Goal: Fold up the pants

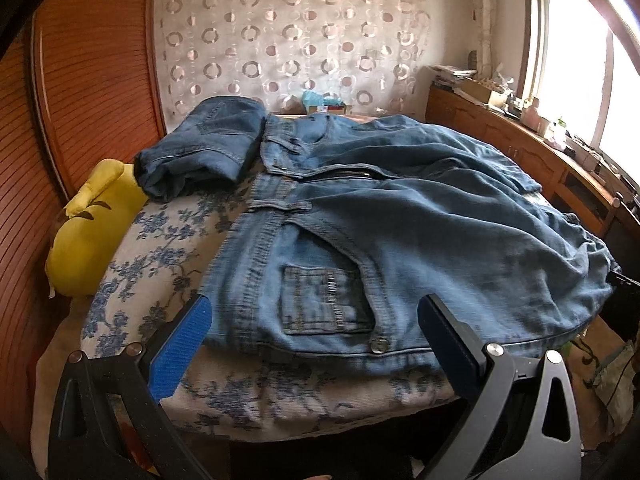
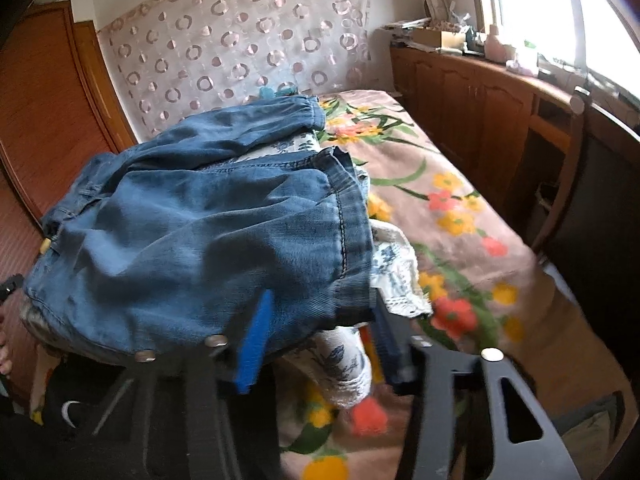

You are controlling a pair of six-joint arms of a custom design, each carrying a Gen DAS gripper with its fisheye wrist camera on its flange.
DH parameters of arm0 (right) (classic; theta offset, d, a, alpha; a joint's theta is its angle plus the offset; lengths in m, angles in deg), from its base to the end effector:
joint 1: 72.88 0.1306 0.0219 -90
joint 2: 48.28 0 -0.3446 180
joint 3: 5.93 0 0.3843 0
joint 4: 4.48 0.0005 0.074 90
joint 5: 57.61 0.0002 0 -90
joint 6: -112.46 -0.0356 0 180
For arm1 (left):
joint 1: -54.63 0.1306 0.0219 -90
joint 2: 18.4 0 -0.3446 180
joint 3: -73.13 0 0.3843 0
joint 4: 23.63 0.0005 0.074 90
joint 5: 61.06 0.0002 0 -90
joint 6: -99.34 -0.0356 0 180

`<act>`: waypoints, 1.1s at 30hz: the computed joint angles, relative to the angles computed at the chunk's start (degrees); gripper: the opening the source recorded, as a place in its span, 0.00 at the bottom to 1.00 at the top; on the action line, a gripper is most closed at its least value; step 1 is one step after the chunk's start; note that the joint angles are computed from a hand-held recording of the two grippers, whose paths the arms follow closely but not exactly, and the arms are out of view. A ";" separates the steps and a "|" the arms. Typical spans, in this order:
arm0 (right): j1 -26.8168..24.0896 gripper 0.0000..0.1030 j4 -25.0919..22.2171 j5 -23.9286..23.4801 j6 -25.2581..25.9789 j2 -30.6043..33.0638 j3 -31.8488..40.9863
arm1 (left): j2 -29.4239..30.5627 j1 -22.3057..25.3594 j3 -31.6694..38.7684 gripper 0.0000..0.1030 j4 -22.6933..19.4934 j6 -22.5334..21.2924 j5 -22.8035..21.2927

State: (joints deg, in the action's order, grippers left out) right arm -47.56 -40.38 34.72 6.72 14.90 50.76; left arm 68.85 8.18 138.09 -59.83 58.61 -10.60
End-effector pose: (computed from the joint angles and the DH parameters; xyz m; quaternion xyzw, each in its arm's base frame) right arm 0.2983 0.1390 0.3207 -0.0682 0.9122 0.1241 0.3844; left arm 0.3012 -0.2846 0.2424 -0.1141 0.9032 0.0289 0.4128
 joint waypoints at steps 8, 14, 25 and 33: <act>2.76 0.16 -3.18 2.96 2.31 -7.14 1.26 | -5.44 1.98 -5.46 1.00 1.42 0.67 -1.12; 3.67 0.16 -1.46 4.17 3.67 -10.69 -0.80 | -8.46 4.69 -9.25 0.93 4.55 1.13 1.98; 2.24 0.16 5.79 3.14 7.14 -8.06 -4.09 | -7.79 5.87 -11.50 0.63 6.16 1.26 6.16; 0.26 0.16 6.74 1.52 8.28 -4.08 -1.13 | -6.55 5.77 -11.49 0.62 7.16 0.96 6.91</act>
State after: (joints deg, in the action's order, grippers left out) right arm -47.30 -33.64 36.24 15.00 10.81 49.62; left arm 62.30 13.95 126.60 -52.67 59.58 -3.68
